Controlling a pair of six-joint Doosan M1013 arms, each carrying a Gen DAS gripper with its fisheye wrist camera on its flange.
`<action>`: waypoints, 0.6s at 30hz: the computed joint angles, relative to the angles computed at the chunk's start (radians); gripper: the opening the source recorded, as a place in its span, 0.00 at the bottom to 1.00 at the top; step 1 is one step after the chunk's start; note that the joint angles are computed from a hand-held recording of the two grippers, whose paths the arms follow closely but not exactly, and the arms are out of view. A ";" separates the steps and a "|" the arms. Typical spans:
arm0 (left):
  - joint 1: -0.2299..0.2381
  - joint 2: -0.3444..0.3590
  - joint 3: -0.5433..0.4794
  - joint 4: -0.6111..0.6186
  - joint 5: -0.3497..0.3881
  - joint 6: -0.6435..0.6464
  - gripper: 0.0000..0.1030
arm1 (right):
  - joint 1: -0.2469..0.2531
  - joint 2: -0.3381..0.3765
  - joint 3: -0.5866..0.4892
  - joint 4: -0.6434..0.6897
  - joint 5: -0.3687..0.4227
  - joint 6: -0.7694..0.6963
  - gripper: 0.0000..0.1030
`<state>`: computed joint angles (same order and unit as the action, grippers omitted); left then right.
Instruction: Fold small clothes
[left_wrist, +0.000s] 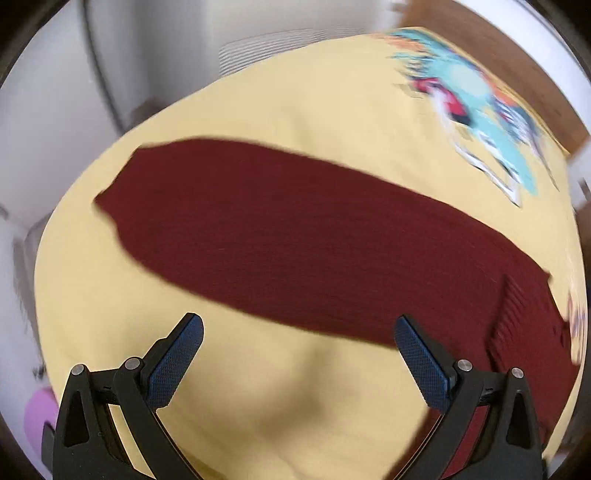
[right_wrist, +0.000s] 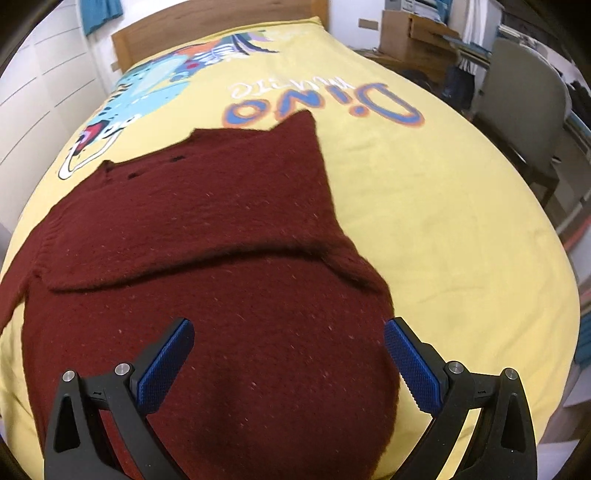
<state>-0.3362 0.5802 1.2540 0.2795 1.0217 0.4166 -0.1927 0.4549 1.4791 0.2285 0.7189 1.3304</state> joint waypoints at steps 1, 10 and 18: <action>0.009 -0.005 0.006 -0.004 0.002 -0.005 0.99 | 0.000 -0.002 0.003 -0.010 0.000 0.000 1.00; 0.087 -0.025 0.053 -0.064 -0.042 -0.089 0.99 | -0.004 -0.006 0.004 -0.066 -0.010 0.041 1.00; 0.127 -0.022 0.103 -0.177 -0.092 -0.107 0.99 | 0.005 -0.002 0.001 -0.151 0.001 0.091 1.00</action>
<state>-0.2089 0.5583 1.3573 0.1029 0.9294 0.3095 -0.1875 0.4528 1.4801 0.0771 0.7198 1.4218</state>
